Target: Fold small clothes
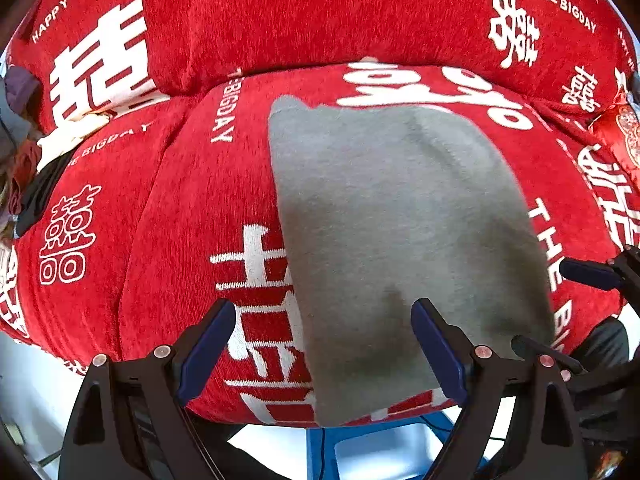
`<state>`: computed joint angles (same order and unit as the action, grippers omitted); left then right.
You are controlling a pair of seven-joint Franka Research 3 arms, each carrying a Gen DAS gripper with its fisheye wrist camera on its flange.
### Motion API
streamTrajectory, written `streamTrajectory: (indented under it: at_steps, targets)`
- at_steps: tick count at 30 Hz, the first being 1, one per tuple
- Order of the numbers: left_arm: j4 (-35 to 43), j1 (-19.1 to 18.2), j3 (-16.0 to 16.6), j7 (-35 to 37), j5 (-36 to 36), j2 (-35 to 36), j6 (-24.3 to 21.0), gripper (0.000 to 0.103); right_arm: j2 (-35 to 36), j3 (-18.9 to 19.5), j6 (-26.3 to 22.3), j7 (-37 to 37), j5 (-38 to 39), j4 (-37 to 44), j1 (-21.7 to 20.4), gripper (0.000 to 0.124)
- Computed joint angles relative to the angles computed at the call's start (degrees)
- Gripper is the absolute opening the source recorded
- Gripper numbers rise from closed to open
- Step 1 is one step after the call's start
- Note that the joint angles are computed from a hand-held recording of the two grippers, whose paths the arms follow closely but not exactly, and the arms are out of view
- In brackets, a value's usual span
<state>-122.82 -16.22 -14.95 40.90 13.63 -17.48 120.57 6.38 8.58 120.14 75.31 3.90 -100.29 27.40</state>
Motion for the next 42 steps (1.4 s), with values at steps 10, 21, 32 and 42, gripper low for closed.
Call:
streamTrajectory:
  at_steps: [10,21,32,42]
  targets:
    - [1.5,0.4,-1.1,-4.0,3.1,0.1,-0.3,0.090,-2.5,0.4,6.3,6.3,-2.0,-0.5,0.3,0.078]
    - [2.7,-0.5,-0.8,-3.7,2.2,2.3,-1.5,0.090,-0.2,0.0,4.8,10.8,-3.3,0.9,0.8,0.078]
    - [3.2,-0.4,-0.4,-3.3,0.7,3.5,-2.3,0.090,0.8,-0.1,4.1,11.7,-3.0,1.7,0.9,0.078]
    - [3.1,-0.2,0.7,-1.9,-3.4,4.5,-2.9,0.090,1.5,-0.3,3.6,12.3,-3.1,2.1,1.0,0.078]
